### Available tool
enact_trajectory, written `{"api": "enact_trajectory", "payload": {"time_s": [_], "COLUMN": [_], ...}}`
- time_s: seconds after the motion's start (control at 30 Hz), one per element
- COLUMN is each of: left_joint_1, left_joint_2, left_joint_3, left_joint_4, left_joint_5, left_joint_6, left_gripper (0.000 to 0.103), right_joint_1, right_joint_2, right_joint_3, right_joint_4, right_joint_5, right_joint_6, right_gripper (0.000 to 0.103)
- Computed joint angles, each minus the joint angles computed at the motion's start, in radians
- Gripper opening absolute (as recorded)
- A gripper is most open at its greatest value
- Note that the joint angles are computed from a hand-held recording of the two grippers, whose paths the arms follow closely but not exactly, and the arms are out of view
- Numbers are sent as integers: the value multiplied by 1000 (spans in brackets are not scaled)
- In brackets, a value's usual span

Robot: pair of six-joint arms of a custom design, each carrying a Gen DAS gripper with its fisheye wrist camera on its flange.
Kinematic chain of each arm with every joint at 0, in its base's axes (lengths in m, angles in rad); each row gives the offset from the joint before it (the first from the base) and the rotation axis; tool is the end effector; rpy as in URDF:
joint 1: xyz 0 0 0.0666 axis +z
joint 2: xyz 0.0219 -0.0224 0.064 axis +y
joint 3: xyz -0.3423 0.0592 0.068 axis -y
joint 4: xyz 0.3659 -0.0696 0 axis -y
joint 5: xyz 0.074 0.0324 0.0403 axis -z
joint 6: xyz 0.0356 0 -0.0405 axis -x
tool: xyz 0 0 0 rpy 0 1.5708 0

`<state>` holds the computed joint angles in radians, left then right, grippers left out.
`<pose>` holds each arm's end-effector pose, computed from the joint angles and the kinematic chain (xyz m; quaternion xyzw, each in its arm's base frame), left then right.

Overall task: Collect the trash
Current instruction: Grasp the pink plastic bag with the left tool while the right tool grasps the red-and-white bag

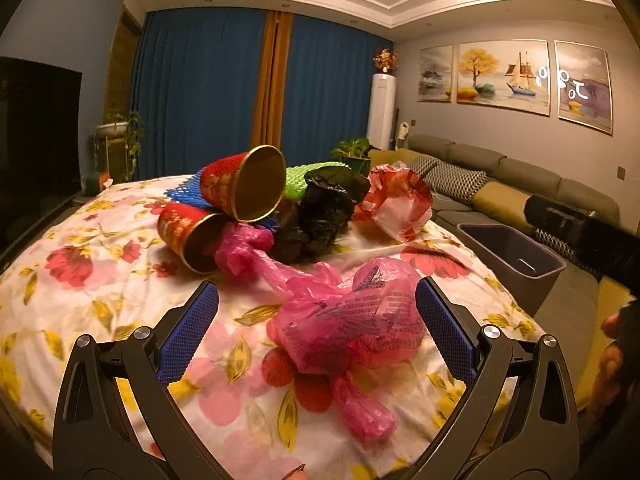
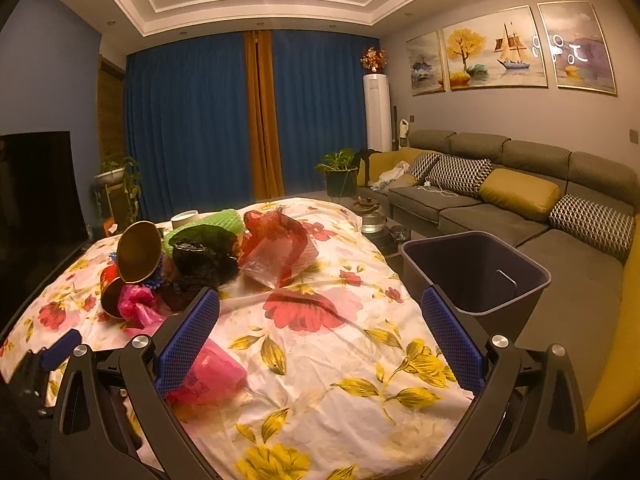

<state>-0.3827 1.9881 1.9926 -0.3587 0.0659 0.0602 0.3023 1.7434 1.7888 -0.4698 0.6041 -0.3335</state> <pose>0.6403 -0.2607 0.3794 0.1503 0.8065 -0.1518 0.5513 0.5859 0.1611 0.4300 0.1738 0.7995 -0.0756 0.5699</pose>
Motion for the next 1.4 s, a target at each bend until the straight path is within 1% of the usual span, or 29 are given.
{"api": "enact_trajectory", "payload": {"time_s": [0.07, 0.13, 0.23, 0.33, 0.4, 0.43, 0.5, 0.53, 0.57, 0.6, 0.7, 0.87, 1.07, 1.2, 1.27, 1.3, 1.4], "left_joint_1": [5, 11, 12, 15, 16, 16, 17, 18, 19, 21, 24, 39, 57, 61, 65, 66, 65], "left_joint_2": [32, 63, 88, 103, 116, 126, 133, 133, 134, 131, 101, 48, 28, 44, 63, 71, 98], "left_joint_3": [33, 71, 95, 114, 133, 148, 154, 153, 155, 150, 111, 60, 67, 116, 160, 178, 240], "left_joint_4": [-17, -42, -46, -56, -74, -87, -92, -92, -93, -92, -69, -23, -1, -22, -40, -47, -62], "left_joint_5": [25, 45, 53, 90, 113, 123, 138, 145, 147, 156, 172, 187, 179, 166, 163, 161, 152], "left_joint_6": [17, 39, 42, 40, 31, 28, 26, 26, 25, 26, 33, 57, 82, 89, 95, 96, 95], "left_gripper": [97, 93, 86, 74, 57, 55, 41, 36, 28, 23, 15, 15, 15, 15, 15, 15, 15], "right_joint_1": [-6, -9, -16, -21, -23, -23, -25, -25, -27, -27, -29, -31, -37, -49, -60, -66, -83], "right_joint_2": [5, 8, 12, 27, 36, 40, 49, 53, 58, 62, 74, 99, 155, 211, 244, 265, 331], "right_joint_3": [3, 3, 5, 19, 31, 34, 43, 47, 52, 56, 72, 103, 176, 256, 304, 335, 441], "right_joint_4": [-5, -6, -6, -15, -20, -20, -20, -22, -24, -26, -33, -40, -37, -41, -31, -35, -66], "right_joint_5": [-8, -12, -23, -39, -47, -49, -55, -57, -61, -63, -73, -87, -98, -87, -85, -86, -103], "right_joint_6": [-5, -6, -9, -14, -12, -9, -2, -1, 0, 1, 6, 14, 46, 69, 90, 99, 113], "right_gripper": [98, 98, 98, 98, 98, 98, 98, 98, 98, 98, 96, 95, 92, 89, 86, 82, 75]}}
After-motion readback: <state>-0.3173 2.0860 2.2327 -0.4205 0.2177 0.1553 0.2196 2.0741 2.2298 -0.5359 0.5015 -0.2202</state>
